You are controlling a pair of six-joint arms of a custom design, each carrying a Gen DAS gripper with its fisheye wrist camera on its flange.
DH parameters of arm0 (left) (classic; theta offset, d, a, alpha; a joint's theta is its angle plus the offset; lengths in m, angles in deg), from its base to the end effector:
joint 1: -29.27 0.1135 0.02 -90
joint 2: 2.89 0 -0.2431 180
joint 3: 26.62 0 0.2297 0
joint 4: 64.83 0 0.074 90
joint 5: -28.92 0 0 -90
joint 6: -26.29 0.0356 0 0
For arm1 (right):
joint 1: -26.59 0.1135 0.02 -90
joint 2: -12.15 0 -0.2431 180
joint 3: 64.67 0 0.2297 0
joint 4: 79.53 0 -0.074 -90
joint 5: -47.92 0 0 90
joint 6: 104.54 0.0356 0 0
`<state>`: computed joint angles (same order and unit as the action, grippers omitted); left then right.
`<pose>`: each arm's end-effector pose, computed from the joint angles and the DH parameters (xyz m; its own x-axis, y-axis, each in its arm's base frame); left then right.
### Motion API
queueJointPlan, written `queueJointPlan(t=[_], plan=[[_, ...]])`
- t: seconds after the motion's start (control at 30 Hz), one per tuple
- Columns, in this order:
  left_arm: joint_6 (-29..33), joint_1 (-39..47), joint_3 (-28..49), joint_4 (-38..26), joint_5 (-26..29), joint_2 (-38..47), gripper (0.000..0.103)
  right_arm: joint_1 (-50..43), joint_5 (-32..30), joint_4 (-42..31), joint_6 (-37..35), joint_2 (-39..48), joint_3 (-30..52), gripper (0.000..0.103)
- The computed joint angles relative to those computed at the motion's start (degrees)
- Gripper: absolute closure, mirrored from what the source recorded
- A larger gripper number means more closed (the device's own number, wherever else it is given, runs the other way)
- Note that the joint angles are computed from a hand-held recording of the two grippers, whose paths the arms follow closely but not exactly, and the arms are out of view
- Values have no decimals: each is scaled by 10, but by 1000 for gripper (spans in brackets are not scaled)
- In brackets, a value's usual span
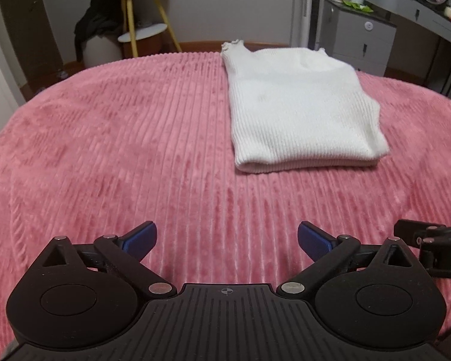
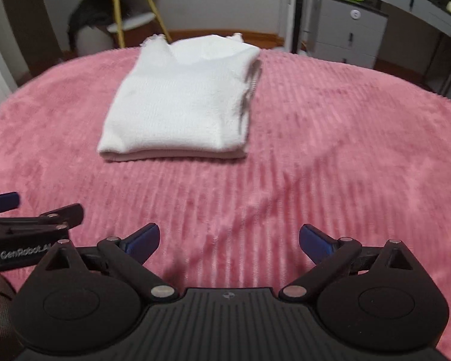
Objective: Fold small clothes
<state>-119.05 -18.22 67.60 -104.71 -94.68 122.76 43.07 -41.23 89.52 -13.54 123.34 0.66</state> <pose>0.2787 -0.2748 0.0931 -0.7705 -0.1733 -0.6134 -0.2455 0.9688 0.0345 0.3145 0.0925 0.0836 -0.8072 -0.2206 -0.5476 -0.2618 0.9651 -0.0029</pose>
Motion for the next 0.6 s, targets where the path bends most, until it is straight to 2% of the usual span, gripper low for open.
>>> queueJointPlan(t=[0.17,0.33,0.6], plan=[[-9,2,-12,-4,0,-30,1,6,-4,0,-7,-46,-12,4],[-18,2,7,-42,-7,-33,1,33,37,-42,-1,-46,18,4],[-28,5,-4,-48,-3,-46,1,45,55,-57,-13,-45,25,4]])
